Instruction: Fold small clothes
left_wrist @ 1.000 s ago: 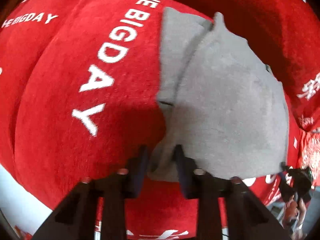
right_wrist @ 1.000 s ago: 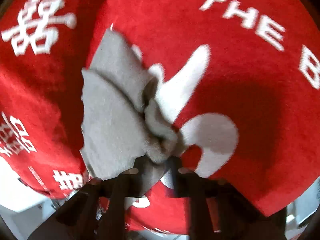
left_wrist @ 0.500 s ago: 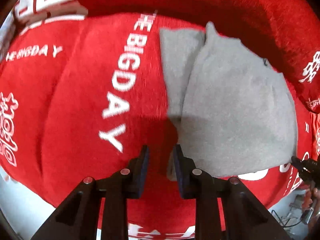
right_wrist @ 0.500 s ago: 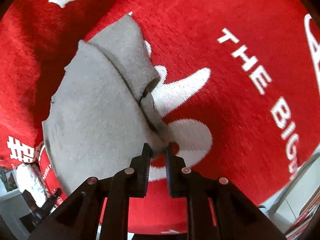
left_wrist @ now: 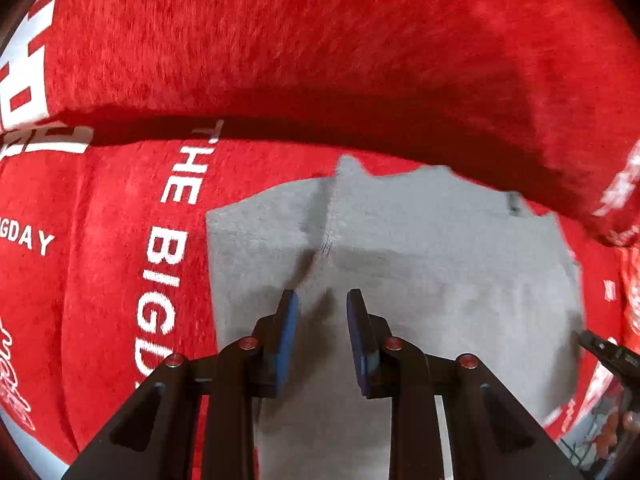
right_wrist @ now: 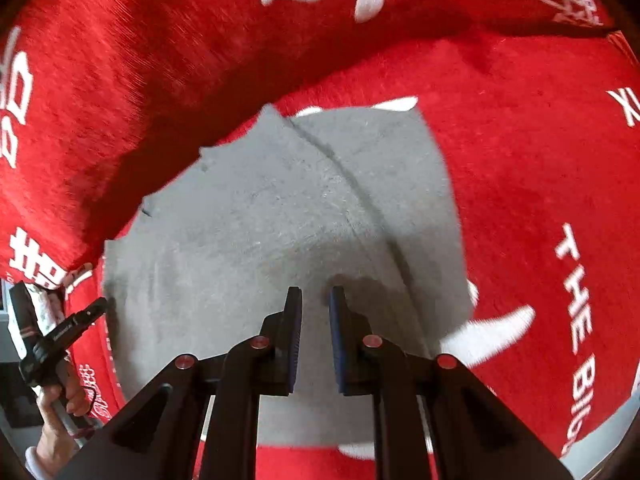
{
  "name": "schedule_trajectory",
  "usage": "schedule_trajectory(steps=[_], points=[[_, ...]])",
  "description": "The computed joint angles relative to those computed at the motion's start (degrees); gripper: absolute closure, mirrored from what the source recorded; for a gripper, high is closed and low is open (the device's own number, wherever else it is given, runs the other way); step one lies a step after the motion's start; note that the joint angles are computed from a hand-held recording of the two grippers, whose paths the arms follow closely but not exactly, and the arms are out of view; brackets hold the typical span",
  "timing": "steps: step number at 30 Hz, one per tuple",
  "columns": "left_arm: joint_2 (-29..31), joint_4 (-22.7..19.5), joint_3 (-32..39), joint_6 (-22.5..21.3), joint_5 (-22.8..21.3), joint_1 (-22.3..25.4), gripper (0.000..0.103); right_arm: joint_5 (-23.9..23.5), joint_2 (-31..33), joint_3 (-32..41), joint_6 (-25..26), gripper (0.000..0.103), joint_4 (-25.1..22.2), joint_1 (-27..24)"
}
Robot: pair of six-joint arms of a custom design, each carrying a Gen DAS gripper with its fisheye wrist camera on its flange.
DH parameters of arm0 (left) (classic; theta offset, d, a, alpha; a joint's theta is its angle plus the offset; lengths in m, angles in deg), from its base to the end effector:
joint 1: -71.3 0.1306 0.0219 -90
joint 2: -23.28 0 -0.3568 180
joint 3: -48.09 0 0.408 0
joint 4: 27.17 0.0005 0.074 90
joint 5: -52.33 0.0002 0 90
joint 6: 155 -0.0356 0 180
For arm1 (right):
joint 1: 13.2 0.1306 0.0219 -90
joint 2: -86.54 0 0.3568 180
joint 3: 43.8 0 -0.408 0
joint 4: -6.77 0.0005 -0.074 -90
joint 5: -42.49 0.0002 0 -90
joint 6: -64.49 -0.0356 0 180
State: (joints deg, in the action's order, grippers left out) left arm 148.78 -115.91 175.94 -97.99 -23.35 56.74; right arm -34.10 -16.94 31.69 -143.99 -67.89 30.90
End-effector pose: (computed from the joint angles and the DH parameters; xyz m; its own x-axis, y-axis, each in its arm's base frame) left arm 0.6204 -0.1707 0.3295 -0.6694 0.7189 -0.1872 0.7429 0.6467 -0.1728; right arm 0.2742 0.2535 0.3649 -0.2270 0.9706 -0.0797 0.9148 0.2406 0.3244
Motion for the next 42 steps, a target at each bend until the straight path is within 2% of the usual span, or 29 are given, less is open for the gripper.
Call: schedule_trajectory(steps=[2,5,10,13,15,19,21,22,23,24,25,26,30,32,35,37,42], points=[[1.74,0.49,1.08,1.94,-2.15,-0.16,0.076,-1.48,-0.86,-2.15,-0.94,0.091,1.62,-0.28],[5.45,-3.46,6.21,3.57,-0.69,0.90,0.076,-0.83,-2.97,-4.18,-4.12,0.092,1.85,0.68],[5.07,-3.92,7.34,2.73,-3.40,1.49,0.076,-0.02,-6.41,-5.83,-9.07,0.091,1.13,2.60],[4.65,-6.95,8.23,1.90,-3.69,2.06,0.076,0.65,-7.38,-4.83,-11.00,0.087,-0.84,3.89],[2.63,-7.59,6.61,0.22,-4.48,2.47,0.076,1.09,-7.77,-4.32,-11.75,0.087,-1.02,4.69],[-3.76,-4.57,-0.17,-2.12,-6.93,2.44,0.075,0.16,-7.34,-3.16,-10.96,0.087,0.59,5.76],[-7.02,-3.67,-3.90,-1.77,-7.66,2.11,0.075,-0.40,-6.50,-2.16,-10.38,0.087,1.76,6.52],[-8.15,-3.64,-5.18,-1.38,-7.90,2.00,0.068,-0.63,-5.99,-1.70,-9.93,0.086,2.31,6.66],[-9.03,-3.69,-6.26,-0.64,-8.10,1.92,0.054,-0.90,-5.47,-1.30,-9.38,0.082,2.89,6.71],[-10.00,-3.49,-7.34,0.22,-8.02,1.97,0.019,-1.15,-5.02,-0.95,-8.92,0.078,3.30,6.74],[-11.69,-2.33,-9.45,1.55,-7.78,2.01,0.006,-1.40,-4.55,-0.58,-8.43,0.068,3.68,6.75],[-13.32,-1.17,-11.50,2.46,-7.28,2.00,0.007,-1.59,-4.15,-0.22,-7.89,0.062,4.07,6.86],[-16.13,-1.94,-15.09,2.80,-7.73,1.67,0.006,-2.56,-2.83,0.39,-5.44,0.059,6.92,6.69],[-16.67,-1.84,-16.21,3.03,-8.83,1.41,0.006,-3.20,-2.42,0.28,-4.63,0.043,8.26,6.26],[-17.75,-1.35,-17.80,3.48,-9.80,1.18,0.006,-3.17,-1.61,0.81,-4.19,0.029,9.22,6.73],[-18.26,-1.13,-18.40,3.50,-10.13,1.09,0.006,-3.07,-1.20,1.16,-3.60,0.023,9.43,6.97],[-19.79,-0.78,-20.01,3.04,-11.43,0.53,0.006,-3.17,0.11,2.83,-1.31,0.021,8.09,7.51]])
